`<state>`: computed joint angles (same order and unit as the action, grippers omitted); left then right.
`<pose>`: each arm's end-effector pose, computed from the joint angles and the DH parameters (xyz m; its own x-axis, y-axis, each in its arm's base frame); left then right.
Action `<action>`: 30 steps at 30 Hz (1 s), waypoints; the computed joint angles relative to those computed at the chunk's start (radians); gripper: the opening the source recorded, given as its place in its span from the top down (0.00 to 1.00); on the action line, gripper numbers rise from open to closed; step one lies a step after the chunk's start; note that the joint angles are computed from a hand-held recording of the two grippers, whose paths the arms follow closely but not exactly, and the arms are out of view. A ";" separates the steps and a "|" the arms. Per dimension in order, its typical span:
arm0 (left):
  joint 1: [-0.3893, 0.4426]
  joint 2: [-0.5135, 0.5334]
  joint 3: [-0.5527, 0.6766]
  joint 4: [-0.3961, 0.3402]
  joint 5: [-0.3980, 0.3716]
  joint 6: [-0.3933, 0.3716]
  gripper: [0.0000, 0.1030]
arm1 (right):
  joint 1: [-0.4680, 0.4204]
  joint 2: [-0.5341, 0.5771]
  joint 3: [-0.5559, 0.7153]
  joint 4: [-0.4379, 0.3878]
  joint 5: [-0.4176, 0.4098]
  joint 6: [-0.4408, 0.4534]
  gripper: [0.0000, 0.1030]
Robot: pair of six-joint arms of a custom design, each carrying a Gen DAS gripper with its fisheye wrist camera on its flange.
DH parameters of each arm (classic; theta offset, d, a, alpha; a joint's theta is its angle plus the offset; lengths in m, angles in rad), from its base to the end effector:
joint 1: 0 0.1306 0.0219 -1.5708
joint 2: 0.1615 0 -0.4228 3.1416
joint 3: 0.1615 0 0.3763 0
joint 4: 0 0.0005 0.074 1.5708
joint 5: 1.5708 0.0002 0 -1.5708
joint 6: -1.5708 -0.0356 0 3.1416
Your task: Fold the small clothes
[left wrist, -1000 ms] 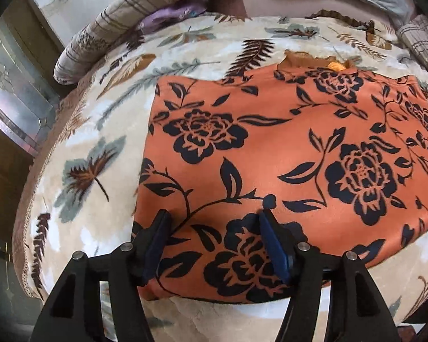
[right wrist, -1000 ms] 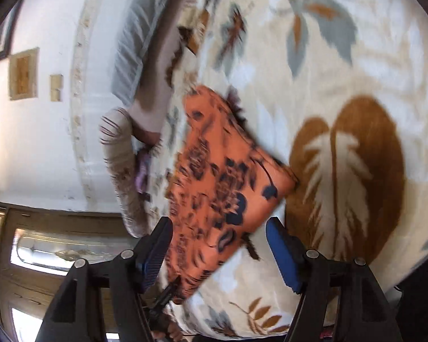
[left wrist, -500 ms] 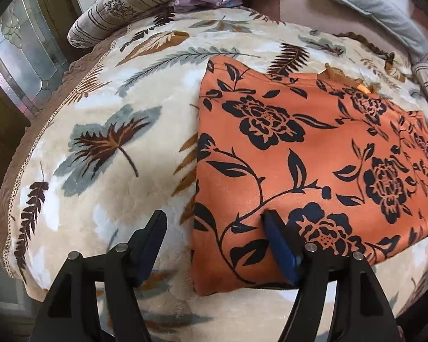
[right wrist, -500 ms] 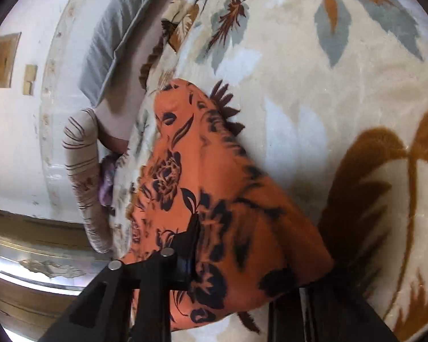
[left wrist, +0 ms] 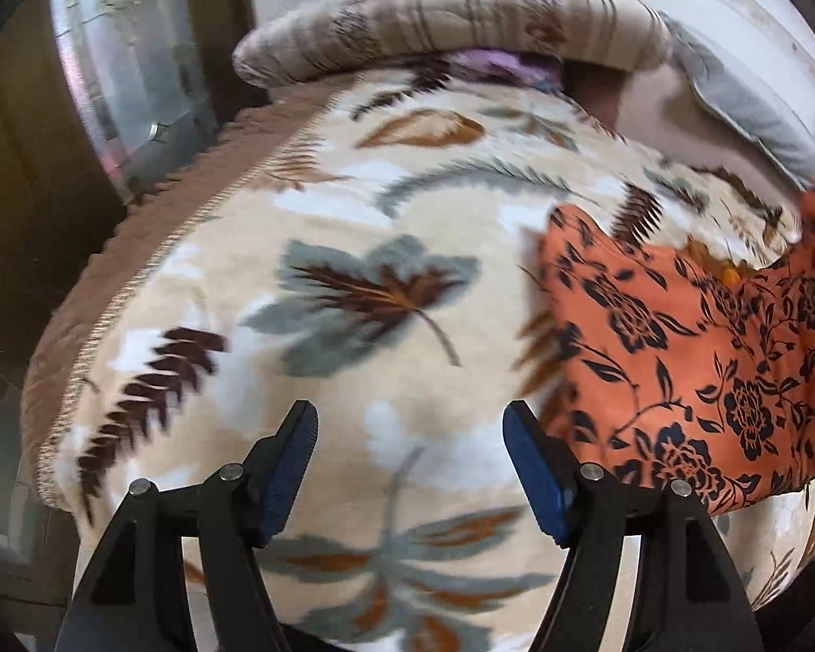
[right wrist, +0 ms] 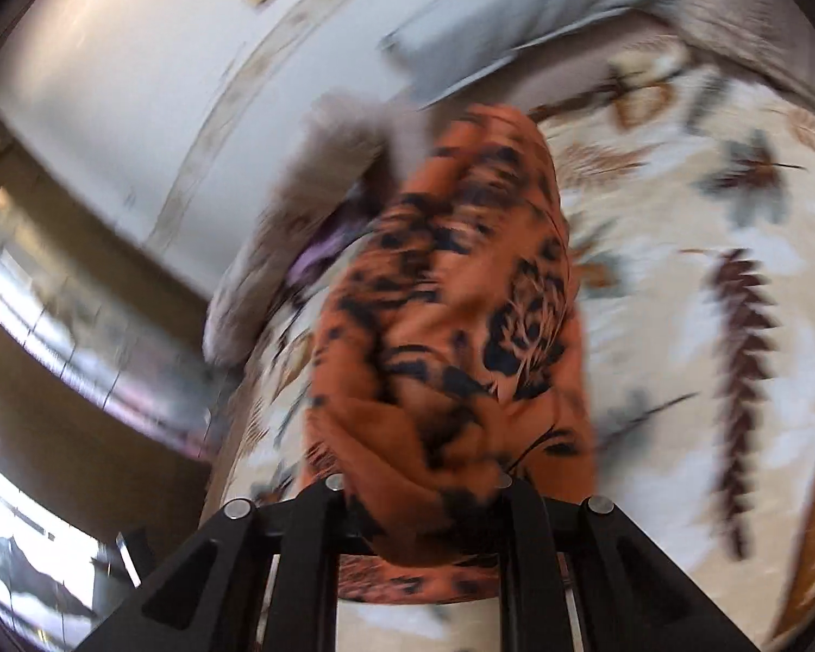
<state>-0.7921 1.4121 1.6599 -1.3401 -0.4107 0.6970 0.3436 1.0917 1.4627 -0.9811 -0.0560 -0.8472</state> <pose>0.3166 -0.3013 0.5509 -0.8141 -0.0128 -0.5806 0.0012 0.9997 -0.0238 0.3104 0.1127 0.6058 -0.6416 0.5652 -0.5186 0.1530 0.7568 0.6355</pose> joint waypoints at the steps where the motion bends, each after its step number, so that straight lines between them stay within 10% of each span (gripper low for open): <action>1: 0.004 -0.013 -0.007 -0.002 -0.011 0.001 0.30 | 0.028 0.017 0.011 0.001 0.001 -0.004 0.84; 8: 0.043 -0.095 -0.063 -0.004 -0.009 0.047 0.30 | 0.202 0.233 0.105 -0.026 -0.129 -0.024 0.79; 11: 0.049 -0.109 -0.075 -0.001 0.011 0.058 0.30 | 0.245 0.289 0.115 -0.071 -0.171 -0.012 0.56; 14: 0.042 -0.116 -0.074 0.008 0.026 0.067 0.30 | 0.224 0.219 0.023 0.092 -0.307 0.005 0.25; 20: -0.015 -0.085 -0.033 0.082 0.088 0.049 0.30 | 0.114 0.047 -0.068 0.131 -0.311 0.103 0.25; 25: -0.108 0.003 0.043 0.121 0.078 -0.002 0.30 | 0.008 -0.039 -0.112 0.051 -0.194 0.089 0.61; 30: -0.145 0.122 0.100 0.055 -0.002 -0.047 0.30 | -0.016 0.000 -0.145 -0.011 -0.204 0.103 0.64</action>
<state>-0.9370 1.5344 1.7599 -1.2850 -0.4132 0.6499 0.3276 1.0913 1.3178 -0.9920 -0.2601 -0.7443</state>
